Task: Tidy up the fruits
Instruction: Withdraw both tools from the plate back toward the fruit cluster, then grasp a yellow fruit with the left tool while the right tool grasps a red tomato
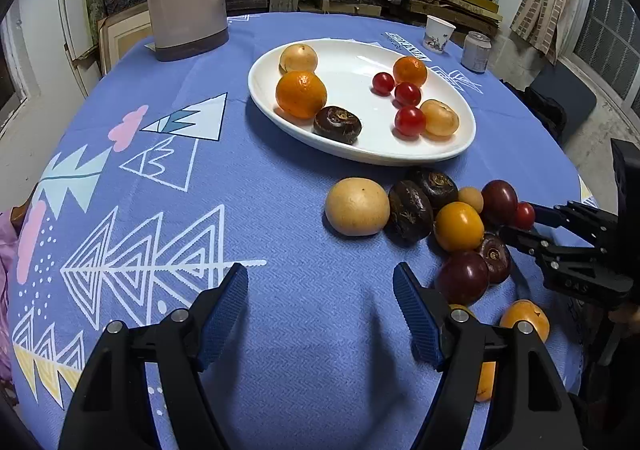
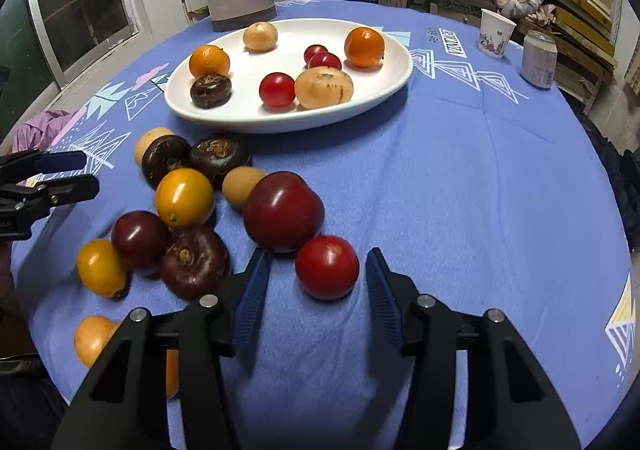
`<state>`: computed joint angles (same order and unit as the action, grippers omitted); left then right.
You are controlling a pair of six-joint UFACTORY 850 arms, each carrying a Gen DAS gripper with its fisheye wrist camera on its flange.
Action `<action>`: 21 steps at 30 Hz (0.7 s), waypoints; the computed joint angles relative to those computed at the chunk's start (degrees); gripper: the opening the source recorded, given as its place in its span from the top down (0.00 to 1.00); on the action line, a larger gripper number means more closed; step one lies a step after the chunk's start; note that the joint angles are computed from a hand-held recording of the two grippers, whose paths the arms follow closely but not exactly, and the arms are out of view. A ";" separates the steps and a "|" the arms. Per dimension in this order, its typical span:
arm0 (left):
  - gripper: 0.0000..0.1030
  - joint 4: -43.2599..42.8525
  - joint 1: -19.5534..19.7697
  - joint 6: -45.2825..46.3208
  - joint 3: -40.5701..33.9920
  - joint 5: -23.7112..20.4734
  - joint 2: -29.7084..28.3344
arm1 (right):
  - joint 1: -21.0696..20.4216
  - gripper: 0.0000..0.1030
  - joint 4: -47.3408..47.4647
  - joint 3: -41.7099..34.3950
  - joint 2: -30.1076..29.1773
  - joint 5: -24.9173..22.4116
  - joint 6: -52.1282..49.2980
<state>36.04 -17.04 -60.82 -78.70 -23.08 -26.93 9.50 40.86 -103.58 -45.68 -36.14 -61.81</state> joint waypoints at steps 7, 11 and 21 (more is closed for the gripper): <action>0.27 -3.12 -0.14 3.37 0.80 1.56 0.91 | -0.81 0.73 1.96 1.26 1.12 -0.58 -1.68; 0.27 -5.18 -0.89 6.14 0.85 2.43 0.97 | -1.66 0.72 4.39 3.37 2.51 -0.32 -3.34; 0.26 -14.43 -2.74 17.55 -0.12 4.23 -0.31 | -2.21 0.72 7.81 6.71 4.70 -0.49 -7.17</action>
<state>21.60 -19.78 -43.27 -78.82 -18.84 -27.24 7.29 48.67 -96.87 -40.99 -36.63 -68.97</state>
